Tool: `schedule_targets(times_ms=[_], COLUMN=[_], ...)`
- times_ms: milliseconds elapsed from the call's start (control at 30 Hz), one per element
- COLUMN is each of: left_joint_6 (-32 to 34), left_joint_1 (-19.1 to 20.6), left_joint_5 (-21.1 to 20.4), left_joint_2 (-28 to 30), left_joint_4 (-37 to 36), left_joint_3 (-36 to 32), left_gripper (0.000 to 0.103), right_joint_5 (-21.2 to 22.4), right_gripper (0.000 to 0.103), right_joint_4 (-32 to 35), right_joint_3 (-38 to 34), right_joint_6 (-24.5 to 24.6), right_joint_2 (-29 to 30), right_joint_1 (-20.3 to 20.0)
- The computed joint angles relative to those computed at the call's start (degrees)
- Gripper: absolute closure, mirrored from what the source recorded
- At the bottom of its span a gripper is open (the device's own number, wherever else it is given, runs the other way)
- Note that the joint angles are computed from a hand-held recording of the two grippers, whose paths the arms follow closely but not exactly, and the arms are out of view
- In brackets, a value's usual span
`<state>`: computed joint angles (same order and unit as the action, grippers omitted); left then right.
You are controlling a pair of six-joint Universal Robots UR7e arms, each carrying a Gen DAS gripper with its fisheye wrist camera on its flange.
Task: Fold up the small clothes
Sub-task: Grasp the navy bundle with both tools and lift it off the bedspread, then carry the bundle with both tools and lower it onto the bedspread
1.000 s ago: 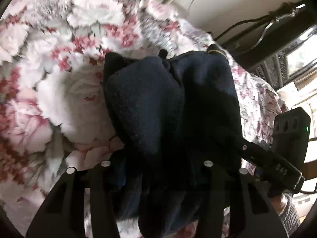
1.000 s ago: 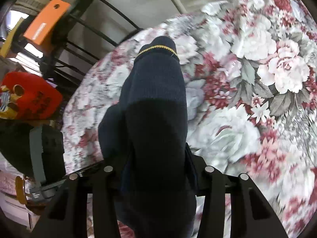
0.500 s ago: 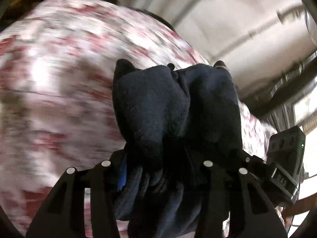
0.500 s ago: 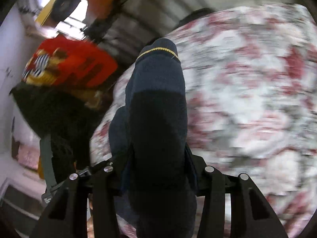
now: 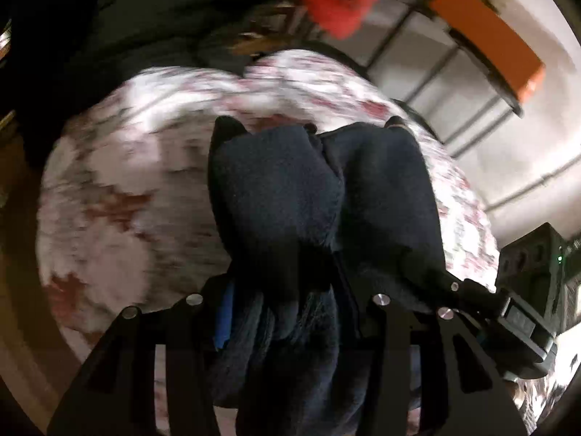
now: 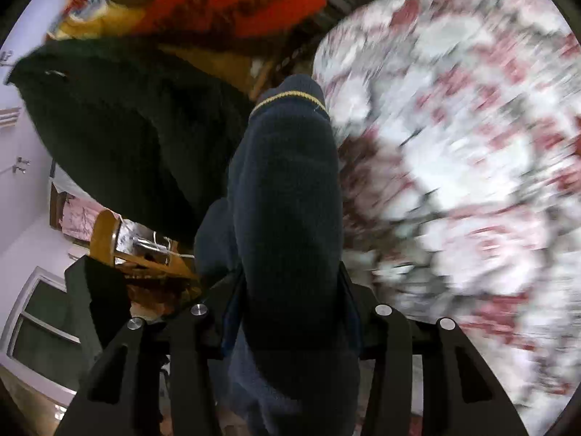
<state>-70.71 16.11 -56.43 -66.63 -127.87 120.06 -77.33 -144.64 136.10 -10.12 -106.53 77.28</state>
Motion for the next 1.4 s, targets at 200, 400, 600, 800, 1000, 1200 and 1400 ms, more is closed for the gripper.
schedule_targets(times_ms=[200, 400, 600, 800, 1000, 1200, 1400], left_joint_6=[-2.9, -3.0, -8.3, -21.1, -26.2, -28.5, -28.9], left_joint_1=[4.5, 4.9, 3.1, -6.2, -5.1, -5.5, -5.2], left_joint_5=[-0.5, 1.6, 0.9, 2.8, -4.4, -3.7, -3.8], left_joint_2=[-5.3, -2.6, -4.7, -8.6, -8.4, -4.3, -3.4], left_joint_4=[-4.2, -9.1, -3.3, 20.9, 23.9, 29.3, 29.5], left_joint_3=[8.8, 11.3, 10.3, 6.6, 9.1, 6.9, 6.1], left_gripper=[0.055, 0.044, 0.035, 0.019, 0.014, 0.004, 0.004], right_joint_5=[-12.3, -16.0, -24.2, -30.8, -44.7, -49.3, -49.5], right_gripper=[0.056, 0.05, 0.049, 0.049, 0.052, 0.047, 0.047], right_joint_4=[-10.6, -10.1, -8.0, -3.2, -10.5, -19.6, -21.3], right_joint_3=[0.8, 0.4, -0.3, 1.7, 6.4, 9.2, 9.8], right_joint_6=[0.4, -1.3, -0.6, -1.4, 1.7, -4.2, -5.3], right_joint_2=[11.8, 12.5, 10.1, 3.3, 9.6, 12.4, 12.4], right_joint_1=[5.5, 5.0, 11.6, 18.0, 23.3, 24.8, 25.3])
